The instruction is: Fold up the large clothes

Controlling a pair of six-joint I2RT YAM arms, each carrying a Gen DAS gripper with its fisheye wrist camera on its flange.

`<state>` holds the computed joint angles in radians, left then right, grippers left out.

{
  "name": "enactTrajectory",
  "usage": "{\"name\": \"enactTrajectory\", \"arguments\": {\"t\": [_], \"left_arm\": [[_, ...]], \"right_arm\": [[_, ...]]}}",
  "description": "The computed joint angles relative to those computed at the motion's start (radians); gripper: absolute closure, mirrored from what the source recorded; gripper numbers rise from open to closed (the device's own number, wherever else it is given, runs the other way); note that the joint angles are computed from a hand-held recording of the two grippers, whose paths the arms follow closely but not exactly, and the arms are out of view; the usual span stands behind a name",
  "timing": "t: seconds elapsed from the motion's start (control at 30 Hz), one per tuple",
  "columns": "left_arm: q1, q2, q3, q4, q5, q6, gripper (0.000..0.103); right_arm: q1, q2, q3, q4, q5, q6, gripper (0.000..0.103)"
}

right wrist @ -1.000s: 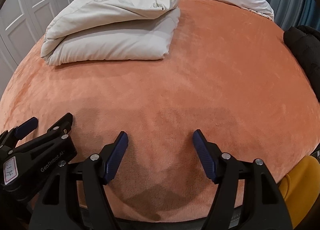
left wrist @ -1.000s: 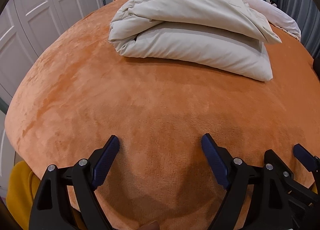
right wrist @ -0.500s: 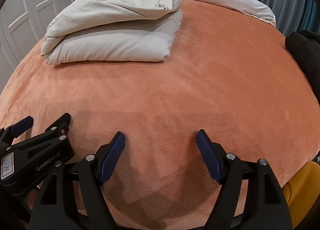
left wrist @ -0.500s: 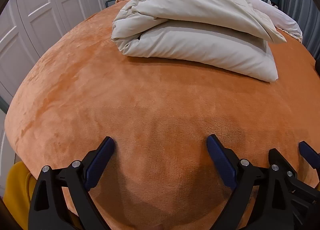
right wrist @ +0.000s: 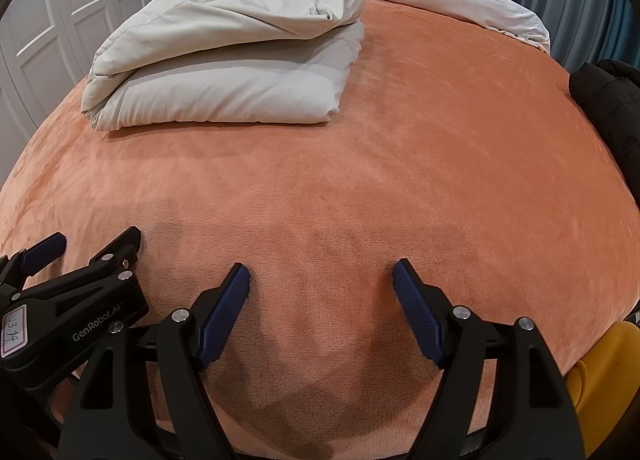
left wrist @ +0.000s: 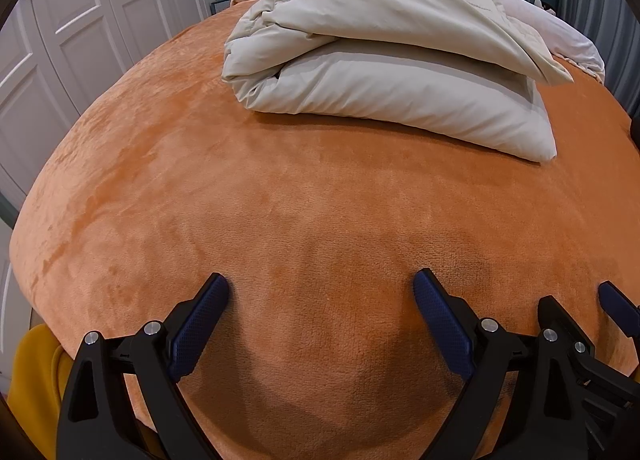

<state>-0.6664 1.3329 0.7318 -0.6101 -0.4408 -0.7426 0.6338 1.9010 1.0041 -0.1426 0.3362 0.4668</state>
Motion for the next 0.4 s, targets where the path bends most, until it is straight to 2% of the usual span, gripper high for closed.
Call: {"name": "enactTrajectory", "arguments": {"t": [0.4], "left_arm": [[0.010,-0.002,-0.002,0.000,0.006,0.010,0.011]], "right_arm": [[0.005,-0.004,-0.003,-0.002,0.005,0.011,0.031]]}}
